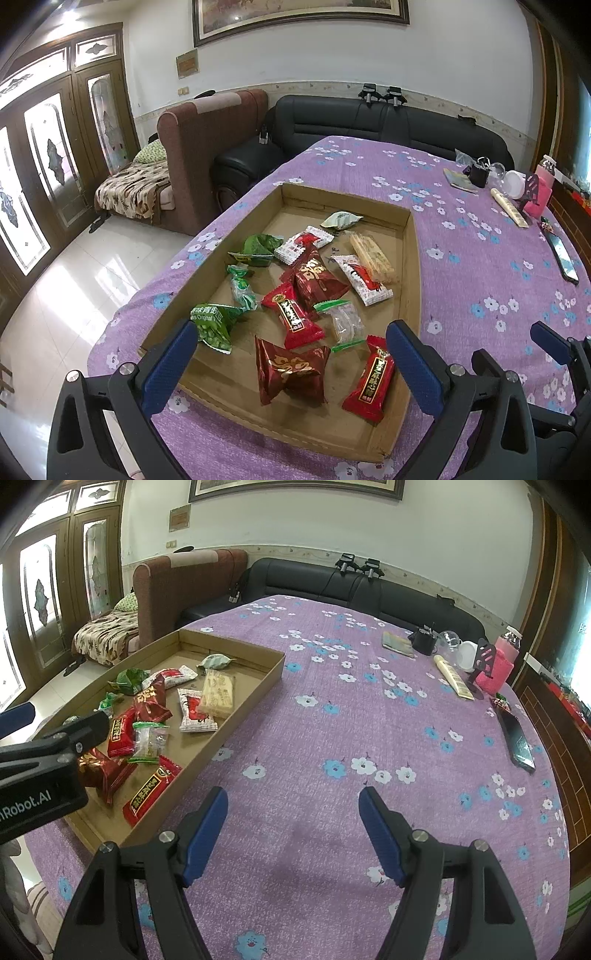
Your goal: Organize snacks
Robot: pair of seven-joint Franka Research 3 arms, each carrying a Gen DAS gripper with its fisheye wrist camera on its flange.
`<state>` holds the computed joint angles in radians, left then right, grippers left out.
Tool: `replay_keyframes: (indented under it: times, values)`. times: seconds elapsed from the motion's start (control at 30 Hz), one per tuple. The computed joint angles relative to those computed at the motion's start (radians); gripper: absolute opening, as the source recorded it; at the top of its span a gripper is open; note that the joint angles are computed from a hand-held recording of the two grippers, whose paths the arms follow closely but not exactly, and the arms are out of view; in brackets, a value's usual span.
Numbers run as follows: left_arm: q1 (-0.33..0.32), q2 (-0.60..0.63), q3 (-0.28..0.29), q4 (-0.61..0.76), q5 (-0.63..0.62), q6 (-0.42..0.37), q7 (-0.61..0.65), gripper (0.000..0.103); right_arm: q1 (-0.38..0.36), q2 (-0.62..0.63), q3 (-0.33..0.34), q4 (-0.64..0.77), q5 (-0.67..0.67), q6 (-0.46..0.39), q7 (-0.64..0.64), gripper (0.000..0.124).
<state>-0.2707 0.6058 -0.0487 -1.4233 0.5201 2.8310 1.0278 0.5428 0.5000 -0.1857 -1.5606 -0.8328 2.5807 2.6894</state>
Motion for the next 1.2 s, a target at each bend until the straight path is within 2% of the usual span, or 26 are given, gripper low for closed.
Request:
replay_keyframes:
  times: [0.93,1.2]
  values:
    - [-0.001,0.001,-0.001,0.001,-0.001,-0.006,0.001,0.103,0.005,0.004,-0.002,0.003,-0.001,0.001,0.002,0.073]
    - [-0.004,-0.010,0.005,-0.022,0.008,0.015,-0.011,0.103,0.019,0.006,-0.004,0.002,-0.018,0.002,0.019,0.073]
